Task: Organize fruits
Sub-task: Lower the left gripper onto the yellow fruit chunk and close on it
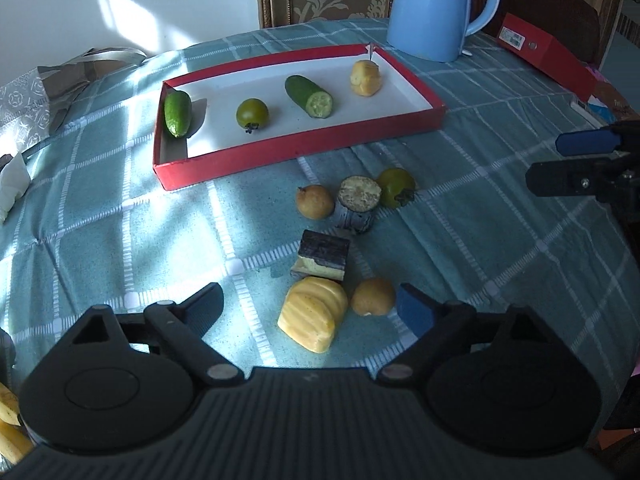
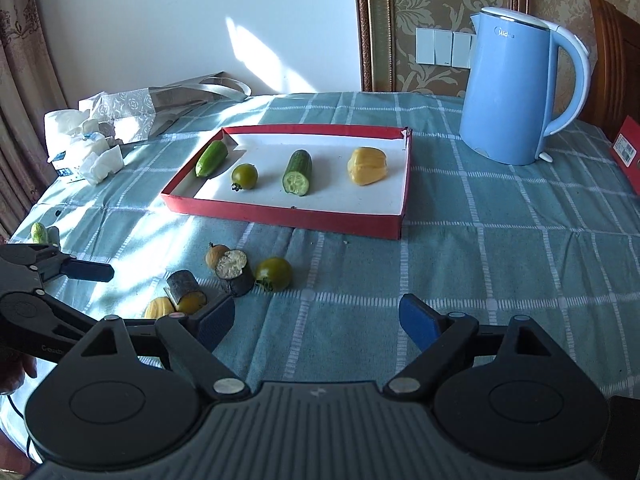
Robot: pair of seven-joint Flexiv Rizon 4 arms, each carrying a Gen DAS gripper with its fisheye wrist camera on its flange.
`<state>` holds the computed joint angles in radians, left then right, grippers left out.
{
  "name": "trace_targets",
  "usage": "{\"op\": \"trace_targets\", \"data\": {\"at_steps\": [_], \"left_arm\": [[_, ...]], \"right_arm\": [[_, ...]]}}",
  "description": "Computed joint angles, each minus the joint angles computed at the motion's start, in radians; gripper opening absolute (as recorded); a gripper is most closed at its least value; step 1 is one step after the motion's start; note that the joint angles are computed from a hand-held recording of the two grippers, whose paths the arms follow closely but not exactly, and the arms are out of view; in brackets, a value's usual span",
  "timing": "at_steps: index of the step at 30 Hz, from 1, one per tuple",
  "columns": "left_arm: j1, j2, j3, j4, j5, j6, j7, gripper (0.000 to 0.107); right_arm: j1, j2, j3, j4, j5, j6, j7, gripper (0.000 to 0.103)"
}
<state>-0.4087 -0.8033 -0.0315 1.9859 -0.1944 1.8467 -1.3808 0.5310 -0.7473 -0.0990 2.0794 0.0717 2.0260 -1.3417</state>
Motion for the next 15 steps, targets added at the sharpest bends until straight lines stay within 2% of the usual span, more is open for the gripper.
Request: {"op": "trace_targets", "data": {"at_steps": [3,4,6,8,11,14,15], "left_arm": [[0.047,-0.028,-0.044,-0.029,0.032,-0.036,0.031,0.083],[0.071,-0.034,-0.065,-0.038,0.043,-0.059,0.045,0.078],[0.147,-0.044,-0.138,-0.039,0.074,-0.08,0.068,0.068],[0.202,-0.051,-0.187,-0.043,0.098,-0.11,0.097,0.065],[0.233,-0.059,-0.209,-0.051,0.121,-0.126,0.136,0.064],[0.229,-0.058,-0.201,-0.068,0.122,-0.151,0.164,0.062],[0.222,-0.058,-0.192,-0.076,0.119,-0.158,0.171,0.059]], "right_arm": [[0.029,0.006,-0.021,0.008,0.018,-0.003,-0.005,0.09],[0.043,0.009,-0.032,0.011,0.024,-0.006,-0.01,0.09],[0.072,0.013,-0.058,0.017,0.038,-0.009,-0.023,0.09],[0.1,0.014,-0.081,0.023,0.052,-0.008,-0.038,0.09],[0.118,0.016,-0.093,0.027,0.068,-0.019,-0.045,0.09],[0.126,0.016,-0.097,0.031,0.08,-0.018,-0.045,0.09],[0.129,0.016,-0.101,0.03,0.082,-0.023,-0.046,0.09]]}}
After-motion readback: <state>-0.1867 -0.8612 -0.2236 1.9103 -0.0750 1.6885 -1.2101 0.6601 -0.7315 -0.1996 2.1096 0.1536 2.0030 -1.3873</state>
